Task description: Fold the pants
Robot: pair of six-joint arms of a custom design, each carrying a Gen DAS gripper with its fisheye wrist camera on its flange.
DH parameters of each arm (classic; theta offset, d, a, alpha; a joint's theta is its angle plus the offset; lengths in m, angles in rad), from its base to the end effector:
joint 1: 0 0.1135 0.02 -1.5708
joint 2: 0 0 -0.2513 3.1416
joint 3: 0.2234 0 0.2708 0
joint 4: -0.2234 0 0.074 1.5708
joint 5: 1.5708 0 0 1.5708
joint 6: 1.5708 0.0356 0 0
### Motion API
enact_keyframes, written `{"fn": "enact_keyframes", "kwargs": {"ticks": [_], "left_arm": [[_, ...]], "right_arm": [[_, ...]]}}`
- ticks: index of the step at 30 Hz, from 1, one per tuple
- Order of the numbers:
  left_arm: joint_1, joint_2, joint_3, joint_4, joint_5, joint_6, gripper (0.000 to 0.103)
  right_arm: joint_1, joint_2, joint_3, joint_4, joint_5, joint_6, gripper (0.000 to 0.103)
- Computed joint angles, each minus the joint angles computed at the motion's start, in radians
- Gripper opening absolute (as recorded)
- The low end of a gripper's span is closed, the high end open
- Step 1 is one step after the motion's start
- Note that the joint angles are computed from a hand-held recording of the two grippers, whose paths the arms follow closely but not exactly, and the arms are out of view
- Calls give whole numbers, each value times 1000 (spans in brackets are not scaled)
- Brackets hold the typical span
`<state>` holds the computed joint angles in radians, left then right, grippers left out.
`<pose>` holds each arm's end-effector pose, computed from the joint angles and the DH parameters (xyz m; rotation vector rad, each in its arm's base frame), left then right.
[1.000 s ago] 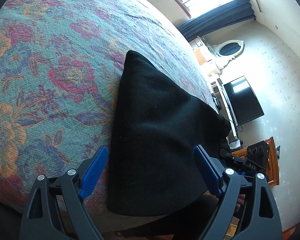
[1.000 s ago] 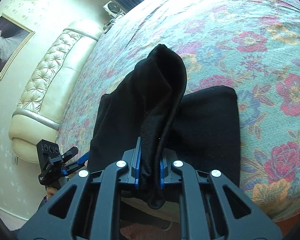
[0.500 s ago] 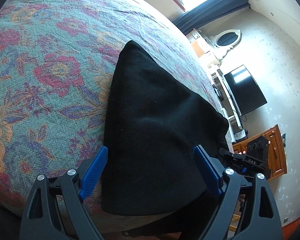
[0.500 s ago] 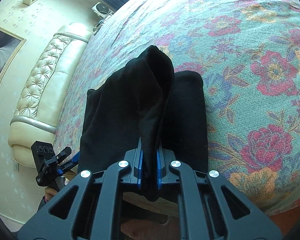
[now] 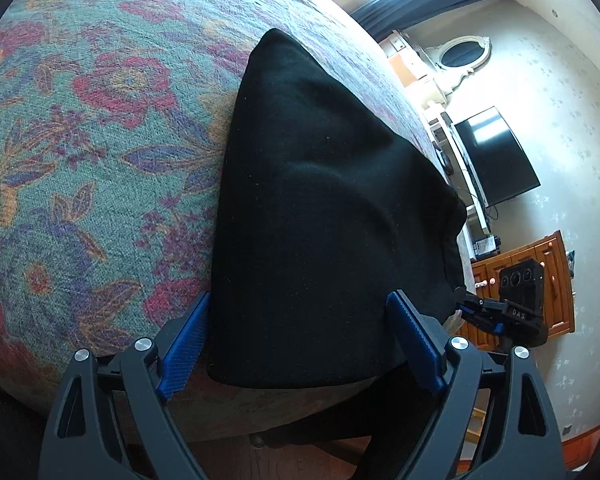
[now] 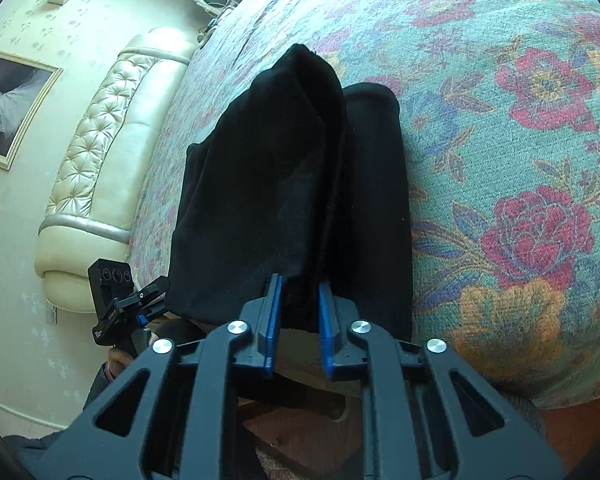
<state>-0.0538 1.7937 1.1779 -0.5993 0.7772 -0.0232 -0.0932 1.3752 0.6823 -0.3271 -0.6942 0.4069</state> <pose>0.3585 -0.0443 0.1619 0.2327 2.6147 -1.0892 0.2667 -0.0021 0.1511 0.3751 2.5130 1.0147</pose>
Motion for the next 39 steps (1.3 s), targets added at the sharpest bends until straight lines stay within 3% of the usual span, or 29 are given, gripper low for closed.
{"fn": "enact_keyframes", "kwargs": {"ticks": [3,9,12,14,15,16,18,23,28,35,39], "left_arm": [[-13,-9,-11,25,-11,-4,86],[-21,16,34,-5,-16,22,86],[3,33,63,-27,11,-12,86],[26,36,84,-26,32,-37,86],[41,43,102,-29,53,-46,86],[54,50,118,-19,72,-62,86],[67,75,163,5,82,-100,86],[29,224,362,3,31,-95,86],[-4,458,666,-148,48,-78,86],[-5,735,1033,-223,164,-237,86],[-23,925,1357,-363,200,-276,86]], "right_arm": [[-6,-26,-13,-17,22,-33,12],[-106,30,-72,33,-96,-49,11],[-129,14,-60,6,-154,-63,17],[-183,-33,-69,-2,-176,-74,43],[-210,-56,-73,4,-188,-72,75],[-235,-80,-76,15,-178,-69,91],[-271,-63,-54,32,-185,-80,92],[-275,187,71,178,-245,17,92],[-204,407,212,240,-286,67,92],[-163,544,311,398,-314,217,92],[-163,605,385,350,-337,201,93]]}}
